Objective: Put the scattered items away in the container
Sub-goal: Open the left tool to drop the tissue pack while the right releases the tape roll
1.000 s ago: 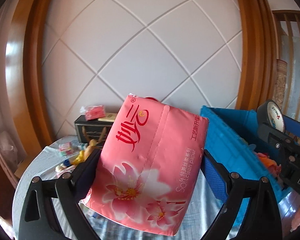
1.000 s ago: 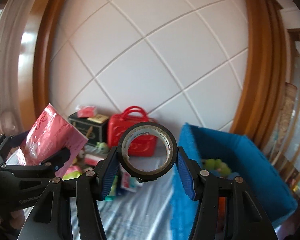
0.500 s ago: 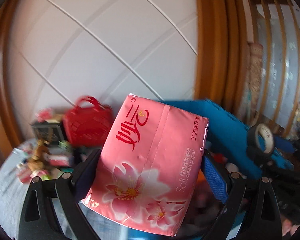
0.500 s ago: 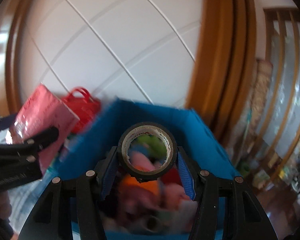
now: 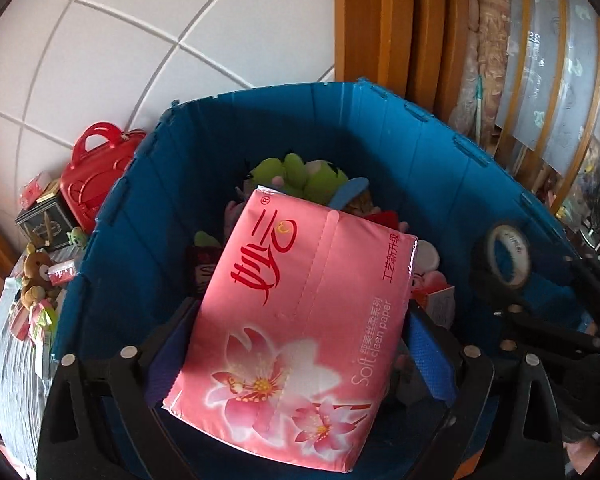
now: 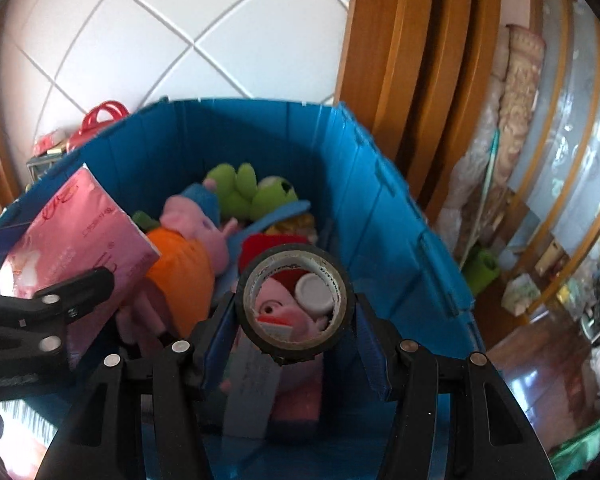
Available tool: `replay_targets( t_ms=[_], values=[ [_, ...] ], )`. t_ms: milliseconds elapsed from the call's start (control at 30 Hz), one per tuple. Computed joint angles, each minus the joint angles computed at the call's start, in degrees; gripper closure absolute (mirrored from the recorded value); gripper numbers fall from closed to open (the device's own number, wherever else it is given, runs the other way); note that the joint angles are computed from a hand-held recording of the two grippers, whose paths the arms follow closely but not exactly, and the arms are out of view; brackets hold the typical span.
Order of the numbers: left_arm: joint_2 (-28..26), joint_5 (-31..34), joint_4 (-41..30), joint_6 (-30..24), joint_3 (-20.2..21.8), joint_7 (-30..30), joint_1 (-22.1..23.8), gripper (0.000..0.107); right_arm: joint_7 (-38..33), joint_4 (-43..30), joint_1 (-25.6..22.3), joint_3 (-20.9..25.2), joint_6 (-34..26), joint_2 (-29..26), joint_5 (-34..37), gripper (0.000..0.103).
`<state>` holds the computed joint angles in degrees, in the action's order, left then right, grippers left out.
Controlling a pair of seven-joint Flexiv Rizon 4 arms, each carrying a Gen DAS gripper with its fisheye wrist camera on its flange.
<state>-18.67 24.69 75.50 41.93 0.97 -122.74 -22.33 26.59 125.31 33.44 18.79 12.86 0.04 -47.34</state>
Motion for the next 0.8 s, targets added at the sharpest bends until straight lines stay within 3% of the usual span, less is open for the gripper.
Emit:
replay_targets(
  t_ms=[200, 267, 333, 533, 633, 700, 800],
  values=[
    [-0.9, 1.1, -1.5, -2.0, 0.0, -0.1, -0.8, 0.008, 0.0, 1.8, -1.4, -0.5, 3.2, 0.8, 0.5, 0.047],
    [-1.2, 1.3, -2.0, -2.5, 0.1, -0.3, -1.0, 0.008, -0.2, 1.8, -1.5, -0.4, 3.1, 1.1, 0.3, 0.041],
    [-1.3, 1.6, -2.3, -3.1, 0.4, -0.5, -1.1, 0.007, -0.7, 1.3, -1.4, -0.2, 1.9, 1.0, 0.4, 0.021],
    [-1.0, 3.1, -2.7, -4.7, 0.7, -2.0, -1.8, 0.007, 0.3, 1.4, -1.1, 0.3, 0.5, 1.7, 0.7, 0.007],
    [0.3, 6.1, -1.5, -1.6, 1.1, -3.6, -2.2, 0.006, 0.8, 1.3, -0.8, 0.7, 0.1, 2.0, 0.5, 0.004],
    [-0.2, 7.9, -3.2, -4.4, 1.2, -3.8, -2.9, 0.005, 1.0, 1.1, -0.5, 1.0, -0.6, 2.2, 0.2, 0.002],
    [0.3, 6.5, -1.2, -0.2, 0.4, -3.0, -1.6, 0.004, 1.3, 0.8, -0.3, 1.2, -2.0, 2.6, -0.5, 0.001]
  ],
)
